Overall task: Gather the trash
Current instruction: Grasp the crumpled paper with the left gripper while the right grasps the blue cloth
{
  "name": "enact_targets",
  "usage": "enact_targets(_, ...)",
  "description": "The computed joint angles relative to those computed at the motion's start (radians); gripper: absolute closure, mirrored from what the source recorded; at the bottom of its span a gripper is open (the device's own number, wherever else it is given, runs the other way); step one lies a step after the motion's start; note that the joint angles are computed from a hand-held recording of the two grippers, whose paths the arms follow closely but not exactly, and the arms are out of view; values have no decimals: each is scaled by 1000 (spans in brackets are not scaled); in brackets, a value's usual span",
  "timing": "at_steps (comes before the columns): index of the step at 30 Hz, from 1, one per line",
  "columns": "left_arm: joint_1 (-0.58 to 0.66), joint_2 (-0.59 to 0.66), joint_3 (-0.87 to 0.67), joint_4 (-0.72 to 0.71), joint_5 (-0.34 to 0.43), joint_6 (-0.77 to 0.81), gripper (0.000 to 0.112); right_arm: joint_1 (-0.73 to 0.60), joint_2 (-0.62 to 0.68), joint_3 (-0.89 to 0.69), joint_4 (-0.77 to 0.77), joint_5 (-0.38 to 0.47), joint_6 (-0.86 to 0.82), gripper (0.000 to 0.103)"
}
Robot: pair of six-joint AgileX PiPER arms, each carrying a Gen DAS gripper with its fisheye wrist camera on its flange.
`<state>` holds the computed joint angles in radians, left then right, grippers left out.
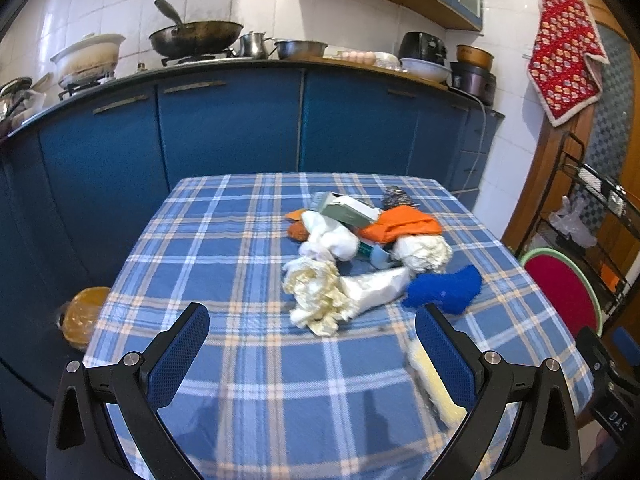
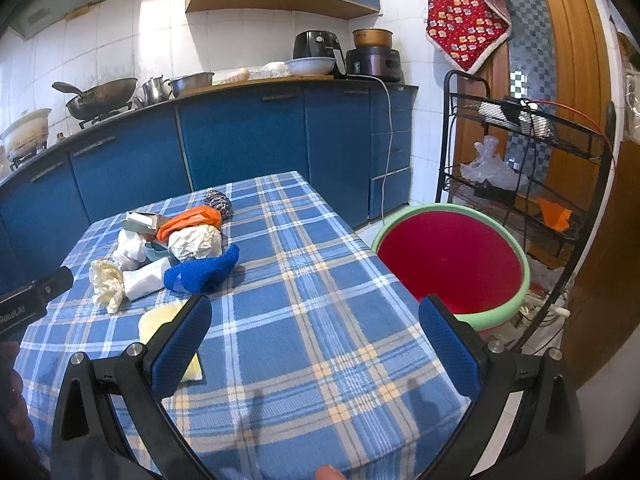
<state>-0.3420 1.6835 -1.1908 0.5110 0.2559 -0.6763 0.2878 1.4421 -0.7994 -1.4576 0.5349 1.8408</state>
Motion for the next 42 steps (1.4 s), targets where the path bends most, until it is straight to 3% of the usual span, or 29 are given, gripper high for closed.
enact_targets(10,52,137,-196,-150,115,183,10,-85,102,-136,185,-121,-218,2)
enact_targets(21,82,307,-391,-392,212,414,12,-114,268,-332,488,-178,-570,2)
enact_targets(26,99,364,-456,-507,244,529,22,-119,346,-442,678,-179,-777,2)
enact_targets(29,113,390,-481,-595,260,617,35,-122,397,-518,826,-150,-924,2)
enact_targets(36,154,416,-505,-848,309,846,42,-102,505,-668,989,-41,-1100,2)
enact_targets(42,193,455,-552,-995,370,948,64,-104,568,-746,1107,-4,-1178,14)
